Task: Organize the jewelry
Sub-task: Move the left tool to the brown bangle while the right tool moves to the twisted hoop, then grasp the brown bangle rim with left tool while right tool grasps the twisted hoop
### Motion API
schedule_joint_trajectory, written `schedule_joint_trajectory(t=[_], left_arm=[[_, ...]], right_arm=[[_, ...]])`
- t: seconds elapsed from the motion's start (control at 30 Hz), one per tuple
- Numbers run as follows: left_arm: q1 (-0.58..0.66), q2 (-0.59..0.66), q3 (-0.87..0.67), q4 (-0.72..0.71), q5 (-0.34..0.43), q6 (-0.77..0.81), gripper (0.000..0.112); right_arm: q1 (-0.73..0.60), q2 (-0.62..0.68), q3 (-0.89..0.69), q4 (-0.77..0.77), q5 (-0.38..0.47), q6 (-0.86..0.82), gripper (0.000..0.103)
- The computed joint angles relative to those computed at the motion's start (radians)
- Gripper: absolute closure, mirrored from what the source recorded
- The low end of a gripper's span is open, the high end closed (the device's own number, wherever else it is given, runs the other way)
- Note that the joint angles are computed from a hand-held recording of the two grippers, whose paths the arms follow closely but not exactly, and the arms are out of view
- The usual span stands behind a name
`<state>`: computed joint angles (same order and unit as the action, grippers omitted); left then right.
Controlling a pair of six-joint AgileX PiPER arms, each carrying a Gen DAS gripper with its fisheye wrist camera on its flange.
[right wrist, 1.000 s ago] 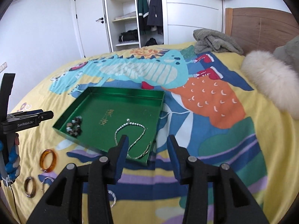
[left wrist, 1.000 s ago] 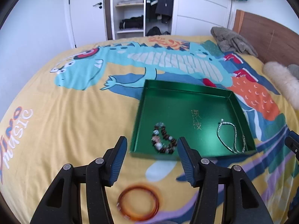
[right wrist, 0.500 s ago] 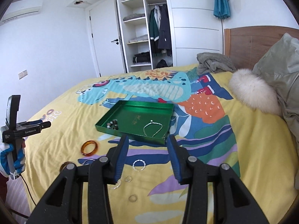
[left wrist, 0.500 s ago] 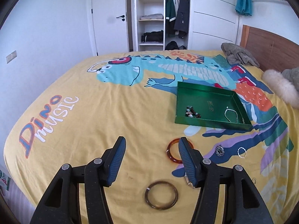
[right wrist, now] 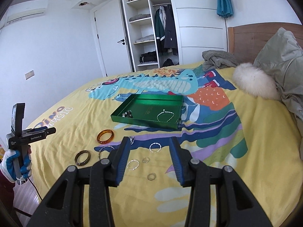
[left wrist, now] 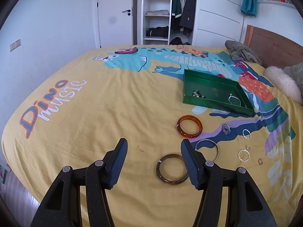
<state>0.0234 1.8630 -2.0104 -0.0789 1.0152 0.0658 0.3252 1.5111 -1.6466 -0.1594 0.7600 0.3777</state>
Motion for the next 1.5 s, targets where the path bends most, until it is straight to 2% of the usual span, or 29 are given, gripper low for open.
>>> schedule_joint_trajectory(t=[0.2,0.47,0.7,0.87,1.17,1.23,1.37,1.5], left_arm=[[0.018,0.01,0.099,-0.014,-0.05,0.025,0.054],[0.022,0.113,0.09,-0.038,-0.059,0.06,0.055],[-0.006,0.211,0.033,-0.027,-0.038,0.086,0.055],[-0.024,0.276,-0.038,-0.014,0.004,0.091,0.061],[-0.04,0.313,-0.068,0.009,0.024,0.104,0.067],[-0.042,0.316,-0.067,0.009,0.024,0.108,0.07],[-0.049,0.327,-0.087,0.013,0.036,0.111,0.076],[-0.064,0.32,-0.078,0.022,0.031,0.117,0.09]], right_arm=[[0.028,0.03,0.051,0.054,-0.029,-0.02,0.063],[0.022,0.206,-0.004,0.216,-0.043,-0.102,0.063],[-0.004,0.398,-0.137,0.29,0.011,-0.13,0.063],[-0.007,0.506,-0.252,0.297,0.077,-0.142,0.064],[-0.022,0.608,-0.364,0.32,0.141,-0.16,0.07],[-0.019,0.639,-0.414,0.314,0.168,-0.161,0.072],[-0.009,0.7,-0.513,0.284,0.233,-0.152,0.083],[-0.003,0.709,-0.525,0.26,0.243,-0.142,0.093]])
